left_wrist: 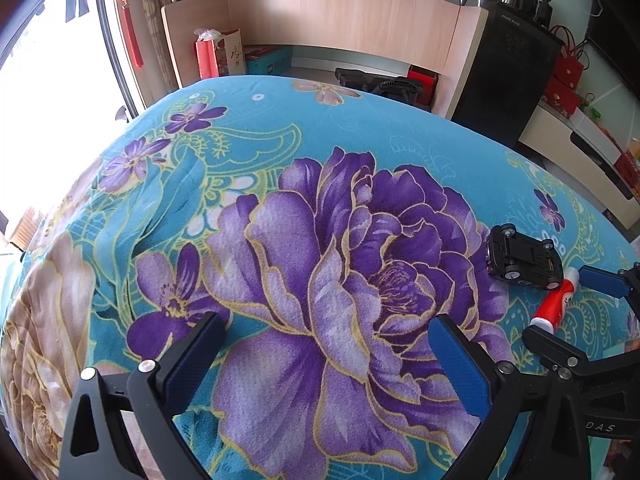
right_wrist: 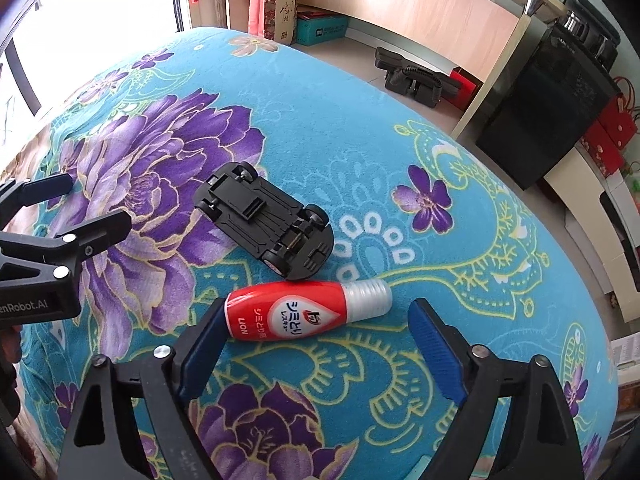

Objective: Organize rigid objects
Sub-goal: 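Close the right tool around the red-and-white glue tube, then grasp the black toy car with the left tool while the right tool holds the glue tube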

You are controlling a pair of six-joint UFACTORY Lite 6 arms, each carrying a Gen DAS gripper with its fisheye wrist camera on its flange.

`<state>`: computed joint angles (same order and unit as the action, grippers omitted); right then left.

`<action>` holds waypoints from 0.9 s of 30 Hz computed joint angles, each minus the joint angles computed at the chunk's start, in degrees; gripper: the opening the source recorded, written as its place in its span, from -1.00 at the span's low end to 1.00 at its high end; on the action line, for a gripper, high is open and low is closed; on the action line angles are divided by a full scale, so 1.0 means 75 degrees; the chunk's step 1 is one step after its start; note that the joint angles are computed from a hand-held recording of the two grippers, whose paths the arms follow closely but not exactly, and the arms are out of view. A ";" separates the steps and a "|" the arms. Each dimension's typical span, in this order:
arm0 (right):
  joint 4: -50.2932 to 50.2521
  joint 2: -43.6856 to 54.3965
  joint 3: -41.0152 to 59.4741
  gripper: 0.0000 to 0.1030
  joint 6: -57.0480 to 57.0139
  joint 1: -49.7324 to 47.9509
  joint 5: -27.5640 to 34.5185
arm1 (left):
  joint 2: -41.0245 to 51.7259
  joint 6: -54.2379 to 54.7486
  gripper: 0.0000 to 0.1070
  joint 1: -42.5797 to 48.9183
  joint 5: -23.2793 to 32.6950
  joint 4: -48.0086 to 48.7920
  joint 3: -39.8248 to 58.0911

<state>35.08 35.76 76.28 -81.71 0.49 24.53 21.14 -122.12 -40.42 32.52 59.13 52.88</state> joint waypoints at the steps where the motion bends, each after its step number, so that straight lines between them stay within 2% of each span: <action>1: -0.0026 -0.0009 -0.0011 0.74 0.0015 0.0011 -0.0023 | -0.0014 -0.0033 0.93 0.0004 -0.0013 0.0026 -0.0022; 10: -0.0133 -0.0003 -0.0032 0.74 0.0025 0.0171 -0.0159 | -0.0005 -0.0040 0.93 0.0008 -0.0027 0.0027 -0.0037; 16: -0.0055 0.0114 0.0160 0.74 -0.0036 0.0207 0.0118 | 0.0022 0.0003 0.93 0.0002 -0.0016 0.0016 -0.0015; 17: -0.0003 0.0117 0.0173 0.69 -0.0106 0.0192 0.0184 | 0.0041 0.0012 0.93 -0.0005 -0.0011 0.0010 0.0001; 18: 0.0113 0.0093 0.0144 0.53 -0.0241 0.0172 0.0243 | 0.0057 0.0023 0.93 -0.0008 -0.0009 0.0005 0.0014; 27: 0.0844 -0.0380 -0.0365 0.54 -0.0982 -0.0396 0.0685 | -0.0012 -0.0239 0.93 -0.0075 -0.0098 0.0311 0.0013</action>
